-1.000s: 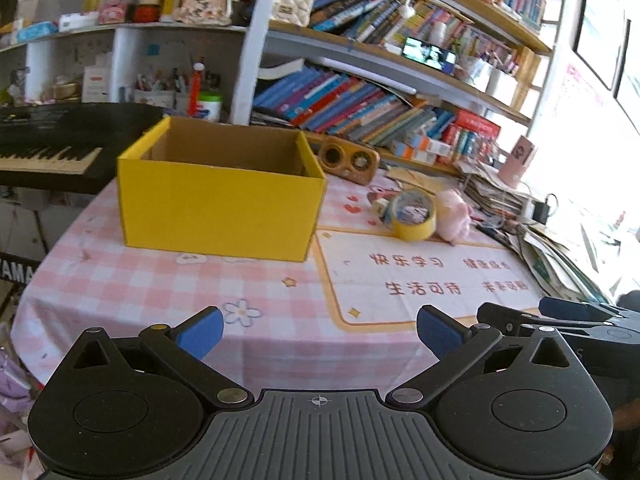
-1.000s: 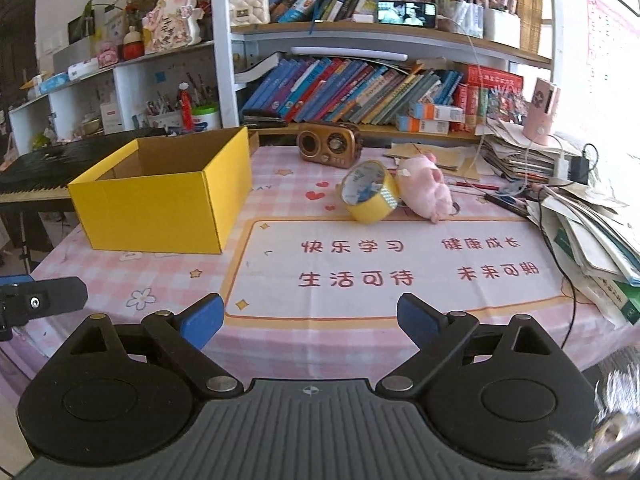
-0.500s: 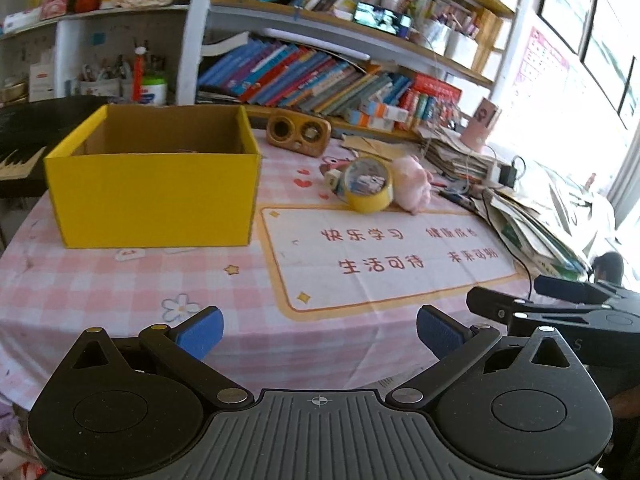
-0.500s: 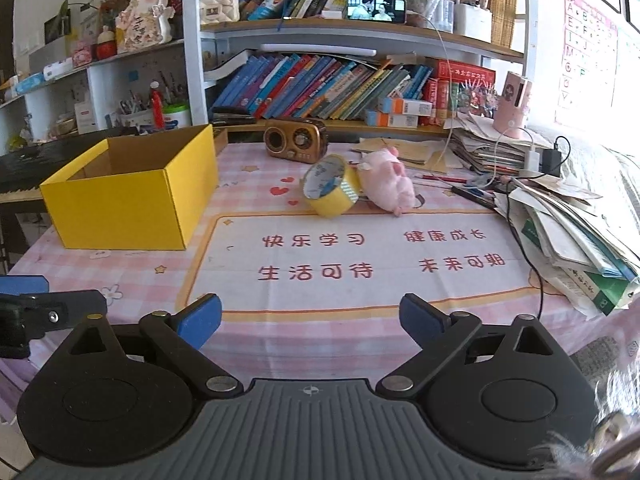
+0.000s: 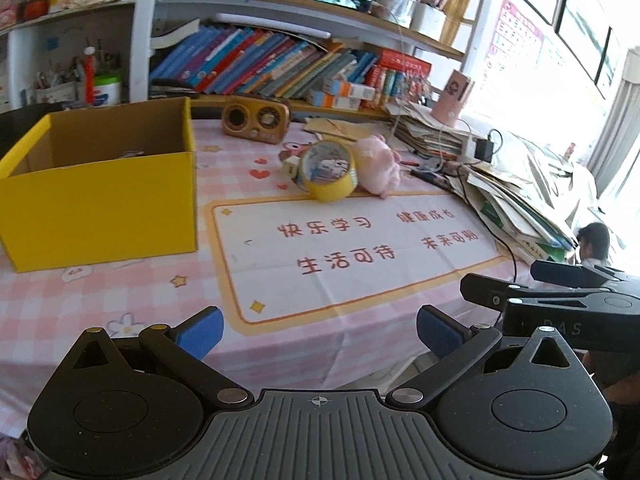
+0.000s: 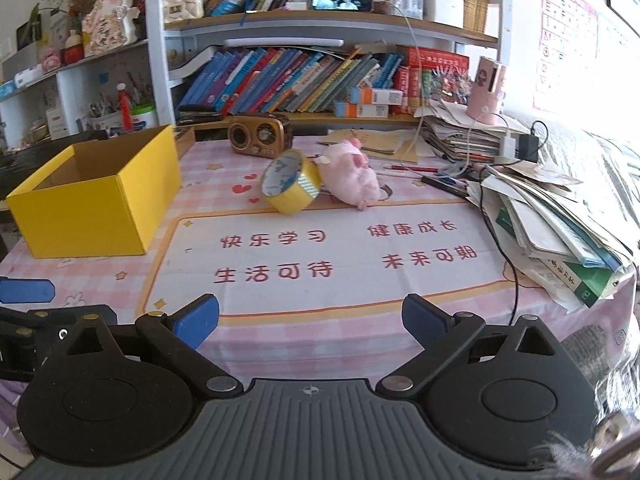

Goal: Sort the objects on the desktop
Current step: 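Reach the right tool toward the pink plush pig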

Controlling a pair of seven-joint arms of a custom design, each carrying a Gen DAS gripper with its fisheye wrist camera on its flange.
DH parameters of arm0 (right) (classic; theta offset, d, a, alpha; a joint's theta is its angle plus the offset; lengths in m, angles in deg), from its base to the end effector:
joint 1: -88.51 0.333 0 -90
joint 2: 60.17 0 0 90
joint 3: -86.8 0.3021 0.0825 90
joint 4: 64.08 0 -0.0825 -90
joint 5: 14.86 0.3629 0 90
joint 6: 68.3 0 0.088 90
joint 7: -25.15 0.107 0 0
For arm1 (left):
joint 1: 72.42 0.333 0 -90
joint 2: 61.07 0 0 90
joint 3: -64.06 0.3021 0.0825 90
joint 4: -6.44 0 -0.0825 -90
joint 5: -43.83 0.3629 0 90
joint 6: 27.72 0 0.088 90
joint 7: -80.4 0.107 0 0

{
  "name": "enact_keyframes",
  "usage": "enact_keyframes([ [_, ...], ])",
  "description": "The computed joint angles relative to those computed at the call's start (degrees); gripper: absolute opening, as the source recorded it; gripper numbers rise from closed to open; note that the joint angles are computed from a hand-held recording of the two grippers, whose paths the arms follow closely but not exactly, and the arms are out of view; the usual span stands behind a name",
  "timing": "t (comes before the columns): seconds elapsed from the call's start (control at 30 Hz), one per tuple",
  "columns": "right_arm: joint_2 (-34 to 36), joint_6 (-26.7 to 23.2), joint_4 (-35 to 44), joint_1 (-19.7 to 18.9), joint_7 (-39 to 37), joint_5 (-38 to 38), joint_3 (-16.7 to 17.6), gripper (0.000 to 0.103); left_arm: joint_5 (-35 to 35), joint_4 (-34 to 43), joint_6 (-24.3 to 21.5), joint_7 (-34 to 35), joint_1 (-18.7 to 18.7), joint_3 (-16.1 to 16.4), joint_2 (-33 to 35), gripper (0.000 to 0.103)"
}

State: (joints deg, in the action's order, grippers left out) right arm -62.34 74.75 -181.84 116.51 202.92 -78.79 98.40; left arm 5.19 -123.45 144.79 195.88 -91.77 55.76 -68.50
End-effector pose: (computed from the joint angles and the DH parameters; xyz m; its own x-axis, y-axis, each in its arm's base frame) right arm 0.4273 0.3620 0.4978 -0.0545 -0.9983 -0.0194 -0.5782 0.0474 -0.8145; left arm 0.4836 -0.2046 0.5034 -0.3836 -0.9001 0.2063 -0.6459 0.1019 -0.7566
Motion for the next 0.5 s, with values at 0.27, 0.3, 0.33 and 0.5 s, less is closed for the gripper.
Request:
enact_keyframes([
  [0.27, 0.89, 0.95, 0.53, -1.06, -1.66, 1.39, -1.09, 0.099, 0.53, 4.28, -1.47, 0.40, 1.12, -1.57, 3.86, 0.103],
  [0.3, 1.09, 1.17, 0.68, -1.19, -2.01, 1.54, -1.27, 0.099, 0.62, 4.82, -1.70, 0.37, 1.44, -1.85, 4.30, 0.103],
  [0.33, 1.30, 1.36, 0.86, -1.31, -2.36, 1.69, -1.43, 0.099, 0.90, 5.45, -1.92, 0.20, 1.76, -2.17, 4.85, 0.103],
  [0.5, 2.44, 2.40, 1.93, -1.88, -4.07, 2.28, -2.38, 0.099, 2.27, 8.29, -2.62, -0.65, 3.31, -3.85, 7.40, 0.103],
])
